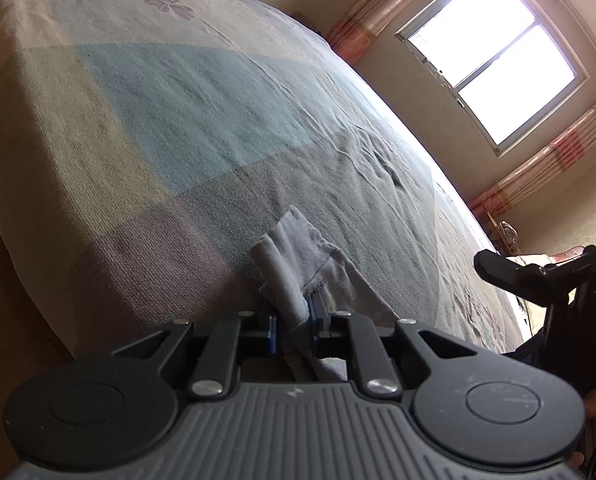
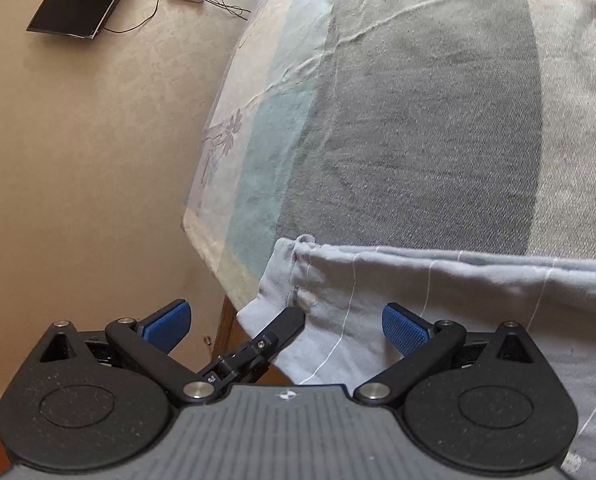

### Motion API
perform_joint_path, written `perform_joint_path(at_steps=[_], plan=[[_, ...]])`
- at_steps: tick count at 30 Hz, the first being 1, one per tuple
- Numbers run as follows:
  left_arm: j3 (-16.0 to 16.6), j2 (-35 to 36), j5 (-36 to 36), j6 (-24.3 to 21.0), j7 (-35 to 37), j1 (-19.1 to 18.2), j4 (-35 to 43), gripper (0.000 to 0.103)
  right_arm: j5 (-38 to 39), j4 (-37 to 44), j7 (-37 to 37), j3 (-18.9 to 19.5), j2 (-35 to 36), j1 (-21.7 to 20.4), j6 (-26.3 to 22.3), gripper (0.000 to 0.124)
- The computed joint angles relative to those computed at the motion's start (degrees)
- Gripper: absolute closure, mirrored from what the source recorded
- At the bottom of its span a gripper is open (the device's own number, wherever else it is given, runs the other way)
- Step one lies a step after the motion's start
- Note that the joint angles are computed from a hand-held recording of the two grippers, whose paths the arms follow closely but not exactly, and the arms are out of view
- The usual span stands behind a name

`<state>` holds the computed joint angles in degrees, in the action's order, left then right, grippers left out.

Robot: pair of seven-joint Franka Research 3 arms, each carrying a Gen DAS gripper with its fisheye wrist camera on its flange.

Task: Fold clothes

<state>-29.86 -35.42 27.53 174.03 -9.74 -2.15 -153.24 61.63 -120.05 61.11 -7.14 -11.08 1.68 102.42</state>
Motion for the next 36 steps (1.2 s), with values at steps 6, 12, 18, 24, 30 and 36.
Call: perform_joint_path(at_steps=[6, 12, 18, 24, 30, 36], plan=[[0.3, 0.0, -0.1, 1.1, 0.1, 0.2, -0.5, 0.090, -2.4, 0.0, -0.4, 1.5, -0.5, 1.3, 8.0, 0.021], [-0.2, -0.4, -0.5, 2.2, 0.1, 1.0, -1.2, 0.090, -4.7, -2.0, 2.0, 0.4, -4.6, 1.3, 4.8, 0.021], [-0.9, -0.7, -1.1, 3.3, 0.0, 1.8, -1.7, 0.089, -6.9, -5.5, 6.6, 0.0, -8.9, 1.7, 3.8, 0.021], [-0.9, -1.2, -2.0, 4.6, 0.3, 2.1, -2.7, 0.089, -8.8, -7.3, 8.1, -0.3, -9.6, 2.5, 0.1, 0.021], [-0.4, -2.0, -3.2, 5.8, 1.6, 2.0, -4.3, 0.089, -8.9, -7.1, 7.4, -0.4, -10.6, 1.6, 0.8, 0.021], [-0.6, -2.2, -4.5, 6.7, 2.7, 2.3, -5.0, 0.089, -7.4, -6.2, 8.1, -0.3, -8.7, 1.1, 10.9, 0.021]])
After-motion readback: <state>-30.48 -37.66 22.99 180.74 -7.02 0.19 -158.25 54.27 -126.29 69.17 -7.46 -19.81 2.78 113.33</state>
